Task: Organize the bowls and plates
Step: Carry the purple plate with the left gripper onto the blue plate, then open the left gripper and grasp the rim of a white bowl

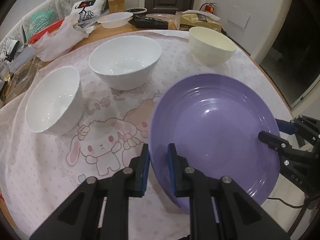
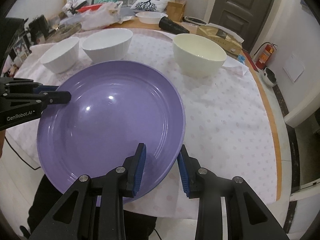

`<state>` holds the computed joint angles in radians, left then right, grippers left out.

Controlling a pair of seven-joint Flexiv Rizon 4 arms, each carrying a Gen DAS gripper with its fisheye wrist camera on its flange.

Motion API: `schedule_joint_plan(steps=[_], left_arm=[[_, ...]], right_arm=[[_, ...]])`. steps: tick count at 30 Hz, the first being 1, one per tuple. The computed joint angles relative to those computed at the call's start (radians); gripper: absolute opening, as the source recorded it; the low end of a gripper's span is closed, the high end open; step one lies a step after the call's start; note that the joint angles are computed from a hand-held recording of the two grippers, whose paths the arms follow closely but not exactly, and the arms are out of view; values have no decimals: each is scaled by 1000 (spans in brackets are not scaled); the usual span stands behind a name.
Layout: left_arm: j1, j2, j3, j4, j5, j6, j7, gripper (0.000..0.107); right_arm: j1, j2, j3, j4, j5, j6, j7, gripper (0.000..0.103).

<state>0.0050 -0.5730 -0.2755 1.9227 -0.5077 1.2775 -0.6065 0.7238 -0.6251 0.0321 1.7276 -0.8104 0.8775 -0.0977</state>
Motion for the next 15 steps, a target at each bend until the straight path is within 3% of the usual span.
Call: schedule_joint_plan(steps=[9,15], left_arm=[[-2,-7,-1,1,26,26,-2,14],[26,-4,-28,4,-3,12,22,23]], right_arm=[[5,-13,11,-29,28,-58,-45,28],[8,-4,9,-31,32,-90,-48,29]])
